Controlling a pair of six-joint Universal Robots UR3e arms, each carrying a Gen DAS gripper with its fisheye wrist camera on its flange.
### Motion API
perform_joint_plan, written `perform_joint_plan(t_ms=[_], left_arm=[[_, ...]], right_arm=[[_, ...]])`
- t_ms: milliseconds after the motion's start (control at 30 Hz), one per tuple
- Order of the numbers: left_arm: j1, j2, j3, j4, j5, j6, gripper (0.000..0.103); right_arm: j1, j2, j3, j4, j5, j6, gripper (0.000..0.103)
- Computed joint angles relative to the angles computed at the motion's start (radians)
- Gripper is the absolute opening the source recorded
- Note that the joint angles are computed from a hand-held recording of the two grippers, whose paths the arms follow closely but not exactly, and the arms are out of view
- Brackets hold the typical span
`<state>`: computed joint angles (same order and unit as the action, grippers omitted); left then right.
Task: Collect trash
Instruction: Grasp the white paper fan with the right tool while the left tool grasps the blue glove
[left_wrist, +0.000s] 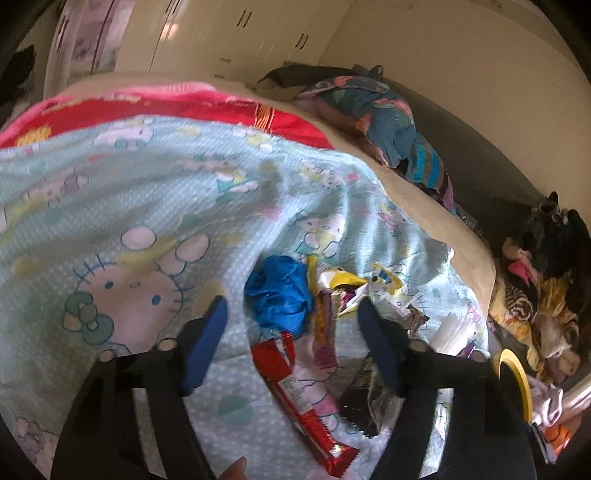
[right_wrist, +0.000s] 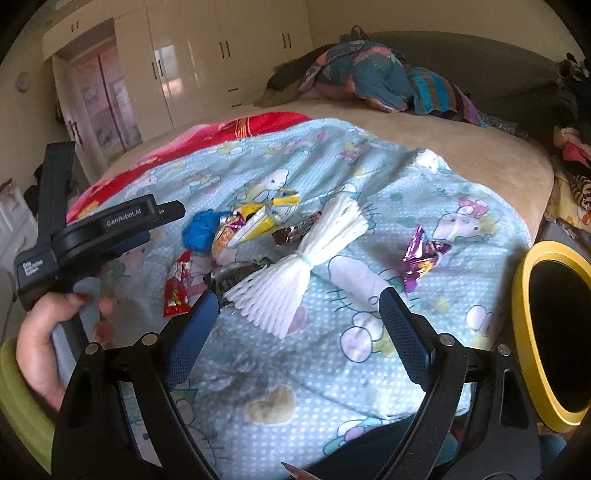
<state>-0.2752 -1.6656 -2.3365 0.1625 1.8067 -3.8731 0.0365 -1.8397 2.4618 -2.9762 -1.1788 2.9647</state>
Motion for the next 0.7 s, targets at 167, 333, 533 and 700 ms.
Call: perform_joint_plan(t_ms=[167,333,533,700], left_arm=[[0.07,-0.024,-0.058,0.086,-0.121,-0.004,0.046],[0.107,-0.071,-0.076,0.155,-0.194,-0.022,0.046],[0.144,-0.113,-0.093,0.213,-0.23,-0.048,0.045],[0.188,-0.151,-0.073,0.231,-0.277,-0.061,0.037]], right_arm=[[0.03,0.075,-0.036,-0.017,-0.017,0.017,0.081],[0.051,0.149,-0.083,-0.004,-0.01,0.046,0.081],[0.064,0.246,-0.135,0.01,0.015,0.076,0.079],[0.044,0.298,-0.153,0.057,0.055,0.059,0.062]])
